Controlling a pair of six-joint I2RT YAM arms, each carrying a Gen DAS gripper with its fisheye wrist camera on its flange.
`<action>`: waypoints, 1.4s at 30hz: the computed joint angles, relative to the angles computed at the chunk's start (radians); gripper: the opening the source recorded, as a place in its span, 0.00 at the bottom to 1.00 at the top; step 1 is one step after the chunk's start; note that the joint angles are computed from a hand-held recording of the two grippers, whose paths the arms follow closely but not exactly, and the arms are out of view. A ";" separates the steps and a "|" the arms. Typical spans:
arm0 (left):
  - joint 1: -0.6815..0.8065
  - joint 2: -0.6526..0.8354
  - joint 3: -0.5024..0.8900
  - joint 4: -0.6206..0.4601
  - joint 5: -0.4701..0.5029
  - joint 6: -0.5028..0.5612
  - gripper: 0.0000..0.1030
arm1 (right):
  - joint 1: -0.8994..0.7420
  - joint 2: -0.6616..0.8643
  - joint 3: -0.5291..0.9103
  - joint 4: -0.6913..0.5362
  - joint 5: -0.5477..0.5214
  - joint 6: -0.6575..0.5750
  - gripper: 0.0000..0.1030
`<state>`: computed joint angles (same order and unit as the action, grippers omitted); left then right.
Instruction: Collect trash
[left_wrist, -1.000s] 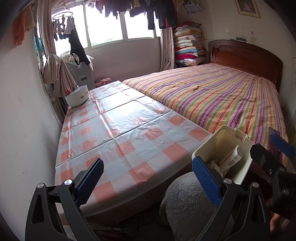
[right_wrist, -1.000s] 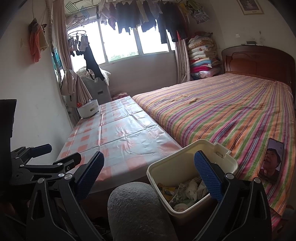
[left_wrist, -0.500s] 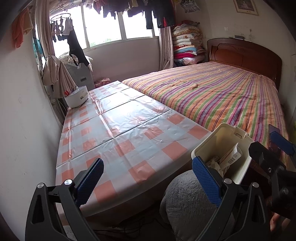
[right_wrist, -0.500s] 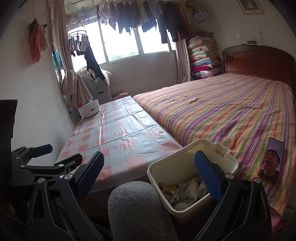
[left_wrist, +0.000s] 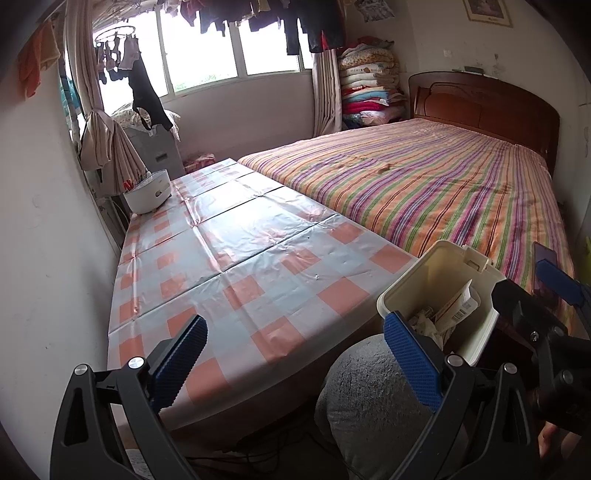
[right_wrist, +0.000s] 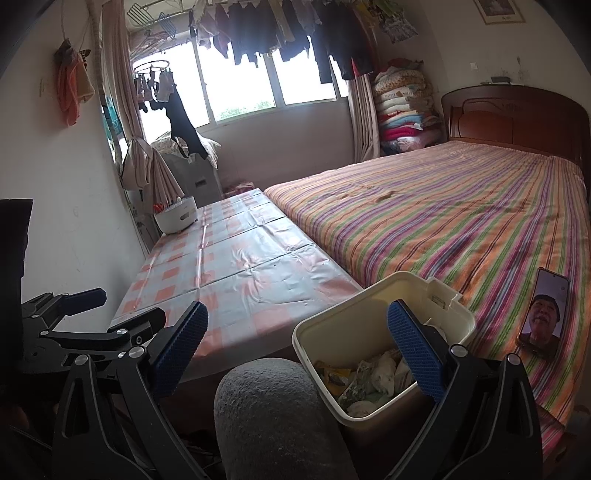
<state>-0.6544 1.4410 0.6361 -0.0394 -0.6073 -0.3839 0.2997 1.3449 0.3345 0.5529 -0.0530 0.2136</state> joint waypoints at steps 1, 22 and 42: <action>-0.001 0.000 0.000 0.000 0.001 0.000 0.91 | -0.001 0.000 0.000 -0.001 -0.001 0.001 0.93; -0.013 0.031 0.028 -0.011 0.020 0.021 0.91 | -0.030 0.009 0.002 -0.007 -0.020 0.011 0.93; -0.025 0.057 0.044 -0.016 0.001 0.019 0.91 | -0.041 0.010 -0.005 -0.002 -0.025 0.018 0.93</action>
<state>-0.6790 1.4980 0.6804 -0.0555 -0.6066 -0.3644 0.2589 1.3553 0.3299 0.5512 -0.0781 0.2311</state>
